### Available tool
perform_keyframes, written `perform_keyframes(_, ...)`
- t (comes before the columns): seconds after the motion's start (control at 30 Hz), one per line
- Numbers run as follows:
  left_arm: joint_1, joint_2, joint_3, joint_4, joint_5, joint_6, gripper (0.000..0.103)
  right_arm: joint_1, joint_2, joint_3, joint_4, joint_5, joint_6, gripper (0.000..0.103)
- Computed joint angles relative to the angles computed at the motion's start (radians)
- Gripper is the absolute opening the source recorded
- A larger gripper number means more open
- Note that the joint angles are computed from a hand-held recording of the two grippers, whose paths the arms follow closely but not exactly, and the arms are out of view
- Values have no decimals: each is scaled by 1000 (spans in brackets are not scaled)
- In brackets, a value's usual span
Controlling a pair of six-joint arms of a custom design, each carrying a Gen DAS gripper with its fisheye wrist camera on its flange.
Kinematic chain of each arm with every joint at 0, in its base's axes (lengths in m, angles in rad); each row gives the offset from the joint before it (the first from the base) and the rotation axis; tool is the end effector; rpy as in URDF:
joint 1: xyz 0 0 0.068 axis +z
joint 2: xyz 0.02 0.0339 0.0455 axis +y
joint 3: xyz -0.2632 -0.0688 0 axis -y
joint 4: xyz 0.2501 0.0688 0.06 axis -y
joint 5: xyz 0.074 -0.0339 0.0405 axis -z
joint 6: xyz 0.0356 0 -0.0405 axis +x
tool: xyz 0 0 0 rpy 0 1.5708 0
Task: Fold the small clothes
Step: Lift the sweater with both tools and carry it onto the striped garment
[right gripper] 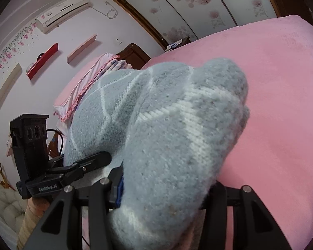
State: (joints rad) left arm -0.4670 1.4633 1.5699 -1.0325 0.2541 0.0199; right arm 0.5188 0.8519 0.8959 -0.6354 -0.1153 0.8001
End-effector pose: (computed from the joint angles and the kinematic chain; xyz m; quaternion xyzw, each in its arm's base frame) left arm 0.2632 -0.1427 0.3748 0.2658 0.9034 -0.1869 0.2799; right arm 0.1583 0.0951 0.3215 0.0967 0.8761 0.3279 0.3400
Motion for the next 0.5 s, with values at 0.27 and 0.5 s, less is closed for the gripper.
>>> perform_keyframes(0.27, 214, 329, 33, 188, 109, 117, 61, -45, 503, 2, 449, -34, 50, 48)
perform_keyframes(0.5, 243, 560, 94, 296, 133, 128, 61, -88, 738, -18, 660, -60, 94, 48)
